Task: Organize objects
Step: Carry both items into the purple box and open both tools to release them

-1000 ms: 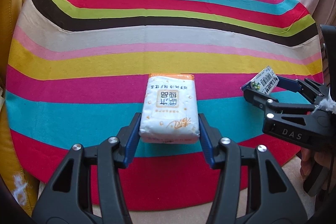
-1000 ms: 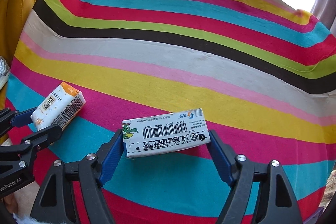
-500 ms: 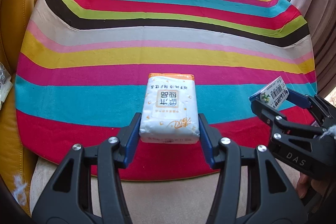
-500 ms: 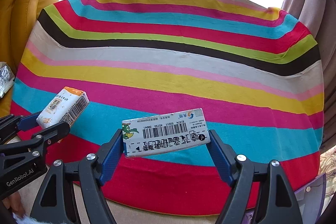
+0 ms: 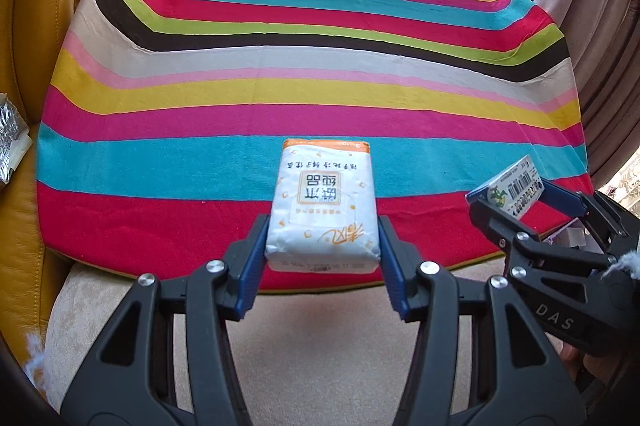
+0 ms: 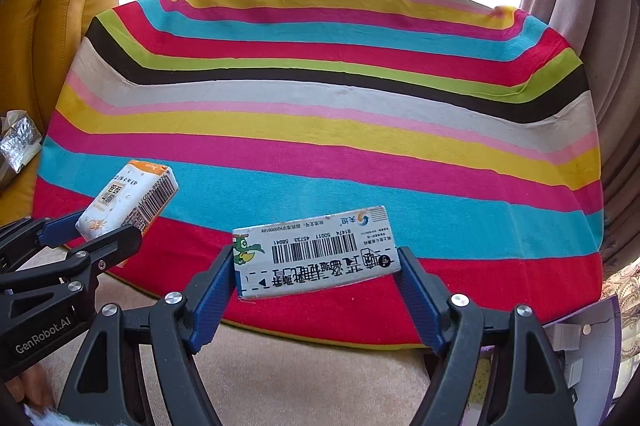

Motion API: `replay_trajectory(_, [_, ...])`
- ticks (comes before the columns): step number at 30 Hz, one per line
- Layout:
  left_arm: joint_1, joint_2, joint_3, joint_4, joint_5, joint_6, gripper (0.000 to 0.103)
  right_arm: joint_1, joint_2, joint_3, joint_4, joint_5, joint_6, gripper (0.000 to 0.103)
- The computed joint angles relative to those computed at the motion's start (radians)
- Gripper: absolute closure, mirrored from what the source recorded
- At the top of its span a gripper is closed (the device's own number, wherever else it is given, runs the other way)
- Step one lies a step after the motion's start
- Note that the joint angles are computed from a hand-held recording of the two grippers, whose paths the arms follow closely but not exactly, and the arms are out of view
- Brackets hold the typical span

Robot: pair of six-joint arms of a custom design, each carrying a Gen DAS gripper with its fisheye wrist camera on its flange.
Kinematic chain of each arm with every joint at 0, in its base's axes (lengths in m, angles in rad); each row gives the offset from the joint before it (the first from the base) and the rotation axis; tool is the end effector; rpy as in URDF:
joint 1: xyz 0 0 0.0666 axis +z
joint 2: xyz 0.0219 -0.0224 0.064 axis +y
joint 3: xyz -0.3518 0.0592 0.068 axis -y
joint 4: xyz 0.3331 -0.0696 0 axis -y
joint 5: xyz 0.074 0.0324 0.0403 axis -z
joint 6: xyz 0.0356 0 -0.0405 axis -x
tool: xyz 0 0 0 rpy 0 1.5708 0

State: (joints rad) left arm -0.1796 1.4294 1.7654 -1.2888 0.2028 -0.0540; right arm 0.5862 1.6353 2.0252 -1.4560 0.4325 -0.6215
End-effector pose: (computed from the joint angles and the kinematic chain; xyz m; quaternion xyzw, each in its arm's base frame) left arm 0.4090 -0.0819 0.5094 0.1410 0.9377 -0.1152 0.2959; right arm 0.4015 0.2482 0.5107 0.0703 0.9447 -0.0326 0.3187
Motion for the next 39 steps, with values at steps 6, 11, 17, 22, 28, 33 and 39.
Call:
replay_trajectory(6, [-0.018,-0.033,-0.026,-0.003,-0.001,-0.001,0.047,0.021,-0.039,-0.038,-0.008,0.016,-0.034,0.025])
replay_trajectory(11, [-0.041,-0.063,-0.047,-0.004,-0.001,0.006,0.047,0.041,-0.083,-0.083,-0.021,0.040,-0.072,0.025])
replay_trajectory(17, [-0.078,-0.093,-0.073,-0.012,-0.001,0.007,0.047,0.062,-0.145,-0.148,-0.036,0.065,-0.127,0.025])
replay_trajectory(22, [-0.109,-0.119,-0.093,-0.014,-0.007,0.017,0.047,0.074,-0.196,-0.201,-0.043,0.076,-0.168,0.025])
replay_trajectory(28, [-0.151,-0.151,-0.119,-0.022,-0.008,0.043,0.047,0.087,-0.252,-0.252,-0.058,0.091,-0.211,0.025])
replay_trajectory(33, [-0.190,-0.175,-0.134,-0.018,-0.014,0.065,0.047,0.085,-0.300,-0.295,-0.075,0.098,-0.242,0.025])
replay_trajectory(39, [-0.237,-0.192,-0.144,-0.017,-0.010,0.081,0.047,0.097,-0.361,-0.333,-0.124,0.124,-0.280,0.025])
